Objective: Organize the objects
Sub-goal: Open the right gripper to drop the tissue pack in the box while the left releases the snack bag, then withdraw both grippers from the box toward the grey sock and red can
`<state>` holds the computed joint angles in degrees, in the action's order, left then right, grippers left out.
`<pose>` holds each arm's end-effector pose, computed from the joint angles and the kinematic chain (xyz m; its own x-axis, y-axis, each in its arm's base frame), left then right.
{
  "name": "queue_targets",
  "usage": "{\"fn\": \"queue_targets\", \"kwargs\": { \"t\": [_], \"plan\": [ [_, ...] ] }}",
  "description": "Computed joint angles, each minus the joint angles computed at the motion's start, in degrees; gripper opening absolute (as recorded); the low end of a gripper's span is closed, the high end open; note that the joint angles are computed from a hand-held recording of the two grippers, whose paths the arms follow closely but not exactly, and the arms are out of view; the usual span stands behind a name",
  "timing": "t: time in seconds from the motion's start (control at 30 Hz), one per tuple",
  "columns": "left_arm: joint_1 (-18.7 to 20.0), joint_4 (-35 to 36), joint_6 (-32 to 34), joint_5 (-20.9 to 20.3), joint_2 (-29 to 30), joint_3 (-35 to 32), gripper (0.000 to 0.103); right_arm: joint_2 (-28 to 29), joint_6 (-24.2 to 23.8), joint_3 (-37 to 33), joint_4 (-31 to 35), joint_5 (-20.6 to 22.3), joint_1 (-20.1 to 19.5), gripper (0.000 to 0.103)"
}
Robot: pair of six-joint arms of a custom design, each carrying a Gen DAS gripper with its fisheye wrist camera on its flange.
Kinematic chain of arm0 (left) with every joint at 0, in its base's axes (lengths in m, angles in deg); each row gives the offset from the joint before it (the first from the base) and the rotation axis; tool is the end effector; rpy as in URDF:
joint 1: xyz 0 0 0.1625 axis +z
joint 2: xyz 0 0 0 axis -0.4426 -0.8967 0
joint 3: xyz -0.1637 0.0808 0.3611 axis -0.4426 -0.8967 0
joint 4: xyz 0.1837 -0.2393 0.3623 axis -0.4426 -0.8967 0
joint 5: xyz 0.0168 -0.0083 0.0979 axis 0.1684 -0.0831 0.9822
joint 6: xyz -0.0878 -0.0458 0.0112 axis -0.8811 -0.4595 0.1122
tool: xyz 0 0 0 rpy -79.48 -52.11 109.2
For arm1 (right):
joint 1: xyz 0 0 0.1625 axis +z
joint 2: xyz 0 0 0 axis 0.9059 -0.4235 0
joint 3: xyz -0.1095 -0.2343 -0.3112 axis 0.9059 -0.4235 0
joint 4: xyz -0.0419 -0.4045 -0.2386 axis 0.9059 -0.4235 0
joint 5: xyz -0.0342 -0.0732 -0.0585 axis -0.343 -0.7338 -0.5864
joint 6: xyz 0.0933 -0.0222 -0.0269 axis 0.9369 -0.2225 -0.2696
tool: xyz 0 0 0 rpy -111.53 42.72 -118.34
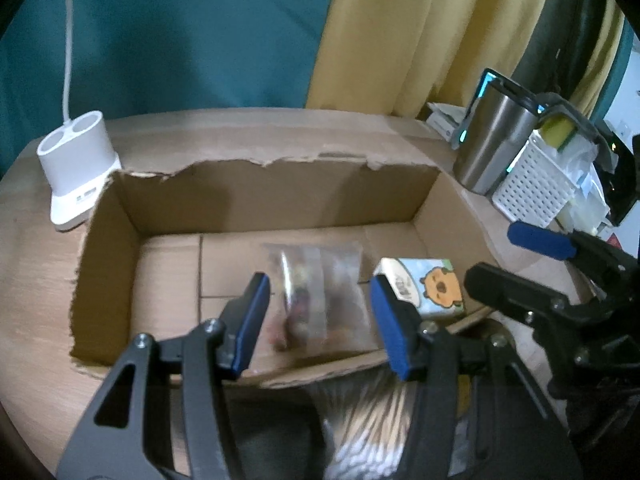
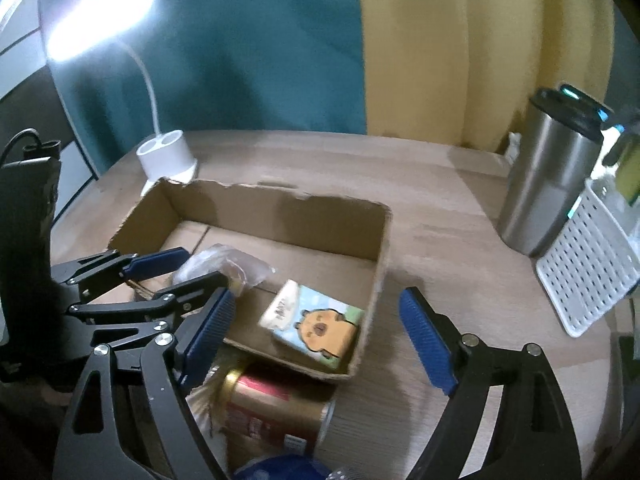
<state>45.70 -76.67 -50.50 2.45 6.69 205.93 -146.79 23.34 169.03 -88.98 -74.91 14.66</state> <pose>-0.2162 -0.3050 -0.0544 -0.7890 -0.3237 -0.5223 0.2020 0.6661 -0.7180 0.0595 -0.3728 0.1641 -0.6292 -0.6157 0.4743 -0.7591 0.6179 -0.2049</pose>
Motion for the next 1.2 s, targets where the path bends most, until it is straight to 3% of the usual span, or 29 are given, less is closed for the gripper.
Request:
{"fn": "queue_targets", "kwargs": {
  "t": [0.23,0.37,0.5,0.8,1.2],
  "plan": [
    [0.67,-4.02,3.71,-1.28,1.05,-0.73,0.058,-0.97,0.77,0.08,0.25,-0.43,-1.42,0.087],
    [-1.3,-0.87,0.95,-1.43,-0.27,-0.34,0.059,-2.28,1.25,0.67,0.23,-0.07,-1.92,0.087],
    [-3.86,3.1,-2.97,-0.7,-1.71,0.21,0.071,-4.23,1.35,1.7,0.7,0.12,-2.38,0.087],
    [-8.17,13.43,-11.18,-1.72,-5.12,0.66,0.074,-8.84,0.91,4.29,2.18,0.65,-2.4,0.087],
    [-12.88,19.39,-17.58,-4.66,-7.87,2.32,0.077,-13.91,0.05,7.46,3.34,0.84,-2.76,0.087]
  ]
}}
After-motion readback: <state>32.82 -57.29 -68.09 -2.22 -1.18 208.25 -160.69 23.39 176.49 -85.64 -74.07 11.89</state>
